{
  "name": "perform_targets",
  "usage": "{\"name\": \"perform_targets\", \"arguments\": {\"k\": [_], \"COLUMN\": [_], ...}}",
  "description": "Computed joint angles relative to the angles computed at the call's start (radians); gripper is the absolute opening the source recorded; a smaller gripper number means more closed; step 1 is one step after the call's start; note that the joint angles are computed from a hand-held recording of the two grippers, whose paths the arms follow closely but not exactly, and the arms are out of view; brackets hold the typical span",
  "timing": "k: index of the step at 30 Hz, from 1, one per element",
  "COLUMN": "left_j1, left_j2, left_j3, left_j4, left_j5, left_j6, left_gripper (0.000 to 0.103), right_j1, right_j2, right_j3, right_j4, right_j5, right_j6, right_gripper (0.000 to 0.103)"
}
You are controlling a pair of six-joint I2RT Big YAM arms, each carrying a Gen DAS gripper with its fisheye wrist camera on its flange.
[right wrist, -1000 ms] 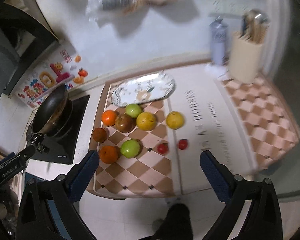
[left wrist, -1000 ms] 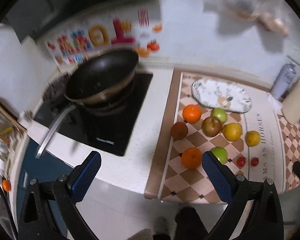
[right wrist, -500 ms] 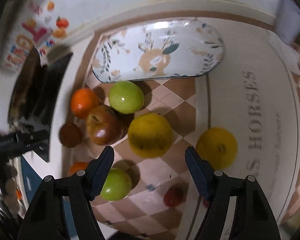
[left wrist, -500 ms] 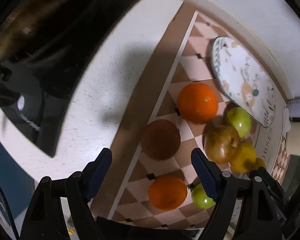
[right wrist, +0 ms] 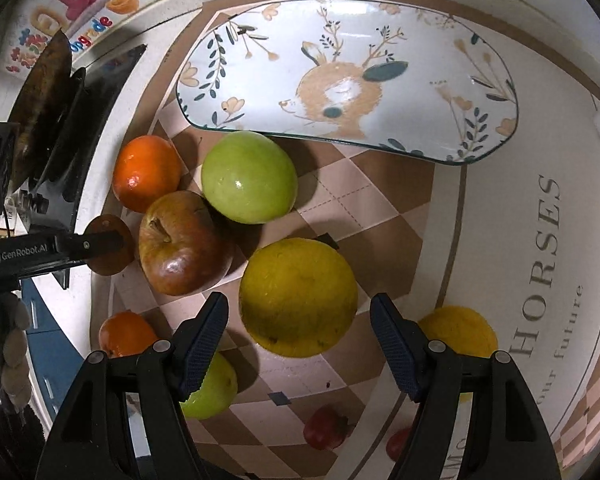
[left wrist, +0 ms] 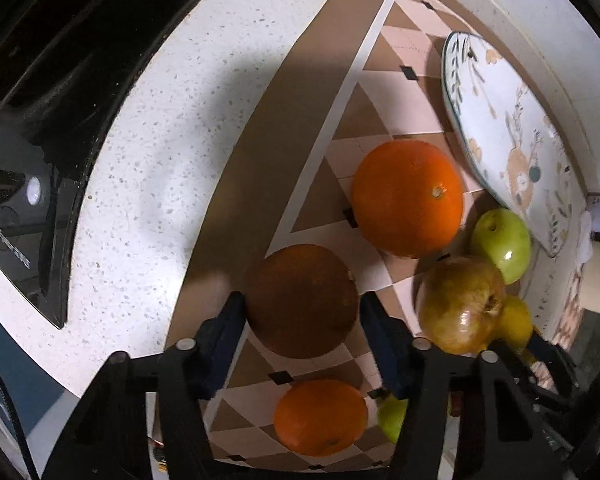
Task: Organize fruits
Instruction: 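Grasp the brown fruit with the left tool while the right tool grasps the yellow citrus, then place the brown fruit on the plate with the left tool while the right tool places the citrus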
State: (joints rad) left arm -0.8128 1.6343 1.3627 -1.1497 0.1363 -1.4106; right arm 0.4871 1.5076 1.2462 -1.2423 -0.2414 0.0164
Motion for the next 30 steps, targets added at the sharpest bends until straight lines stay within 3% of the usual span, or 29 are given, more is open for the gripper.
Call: {"name": "perform_targets", "arguments": {"k": [6, 10, 14, 18, 22, 26, 30], "left_j1": [-0.018, -0.029, -0.048, -0.059, -0.025, 0.064, 0.129], "left_j2": [0.006, 0.007, 0.012, 0.024, 0.083, 0.244, 0.388], "left_j3": [0.012, 0.031, 0.106, 0.237, 0.403, 0.601, 0.741], "left_j4": [-0.004, -0.030, -0.071, -0.129, -0.165, -0.211, -0.255], "left_j5": [-0.028, -0.041, -0.079, -0.139, -0.182, -0.148, -0.067], "left_j6": [-0.016, -0.020, -0.016, 0.019, 0.122, 0.252, 0.313], "left_gripper": [0.053, 0.053, 0.053, 0.053, 0.053, 0.053, 0.053], "right_j1": [0.003, 0.002, -0.014, -0.061, -0.096, -0.122, -0.121], "right_j2": [0.020, 0.017, 0.002, -0.031, -0.023, 0.078, 0.187], "right_j3": [-0.002, -0.004, -0.003, 0.033, 0.114, 0.237, 0.343], "right_j4": [0.013, 0.027, 0.020, 0.004, 0.009, 0.011, 0.013], "right_j5": [-0.013, -0.011, -0.024, -0.094, -0.100, -0.070, -0.010], "right_j6": [-0.009, -0.001, 0.011, 0.038, 0.038, 0.043, 0.035], "right_gripper": [0.066, 0.066, 0.065, 0.065, 0.065, 0.065, 0.065]}}
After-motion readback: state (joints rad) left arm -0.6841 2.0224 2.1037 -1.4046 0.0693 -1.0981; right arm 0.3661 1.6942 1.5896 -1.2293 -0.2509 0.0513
